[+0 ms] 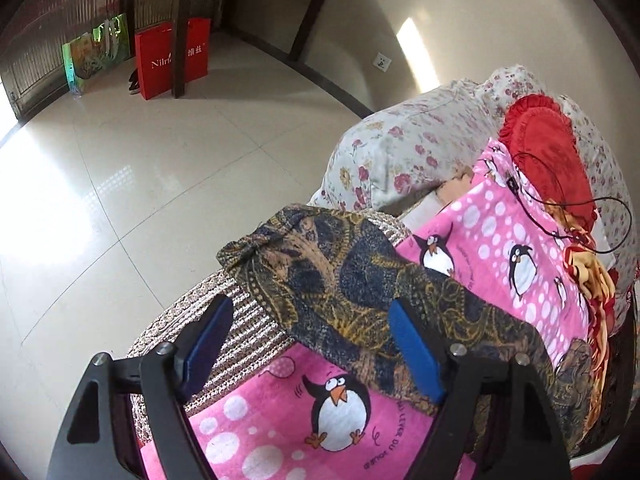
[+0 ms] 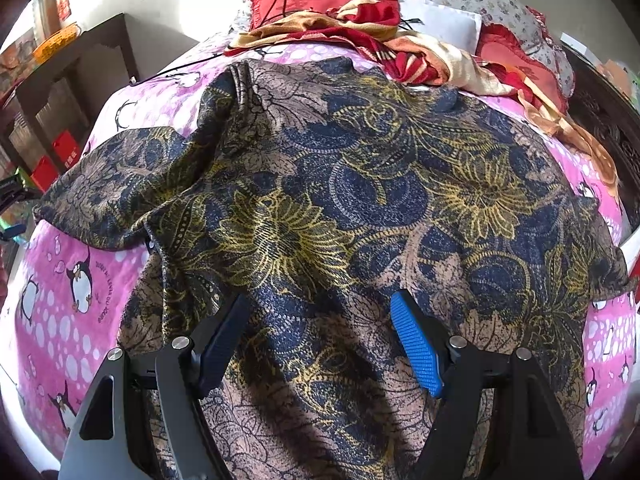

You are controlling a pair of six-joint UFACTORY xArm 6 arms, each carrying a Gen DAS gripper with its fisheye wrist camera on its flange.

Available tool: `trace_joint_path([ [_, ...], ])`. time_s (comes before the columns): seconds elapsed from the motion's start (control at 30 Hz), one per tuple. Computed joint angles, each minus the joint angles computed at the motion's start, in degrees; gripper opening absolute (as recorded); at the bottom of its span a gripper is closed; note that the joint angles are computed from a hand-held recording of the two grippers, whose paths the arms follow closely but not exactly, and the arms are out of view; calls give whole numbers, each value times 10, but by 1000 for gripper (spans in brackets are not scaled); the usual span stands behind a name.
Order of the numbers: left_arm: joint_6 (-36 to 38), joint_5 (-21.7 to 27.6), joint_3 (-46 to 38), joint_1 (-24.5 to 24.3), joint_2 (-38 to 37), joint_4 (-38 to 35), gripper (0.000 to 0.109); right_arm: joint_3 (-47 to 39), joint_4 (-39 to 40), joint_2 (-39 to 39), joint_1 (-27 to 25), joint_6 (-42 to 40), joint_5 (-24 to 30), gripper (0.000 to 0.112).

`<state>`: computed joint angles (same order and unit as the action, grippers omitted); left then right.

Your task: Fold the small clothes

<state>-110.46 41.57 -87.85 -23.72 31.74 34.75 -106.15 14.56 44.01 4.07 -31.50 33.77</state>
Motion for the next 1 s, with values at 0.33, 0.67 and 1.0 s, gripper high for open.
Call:
trace_joint_path([
  [0.33,3,0,-4,7,7,-10,83,-16,2,11,2,-1,12,78],
  [0.67,4,-13,6,10,10,-25,83,-25,-2,18,4,1,20,78],
  [1.0,-1,-67,9,28,27,-31,29,-39,4,29,-1,6,34,78],
])
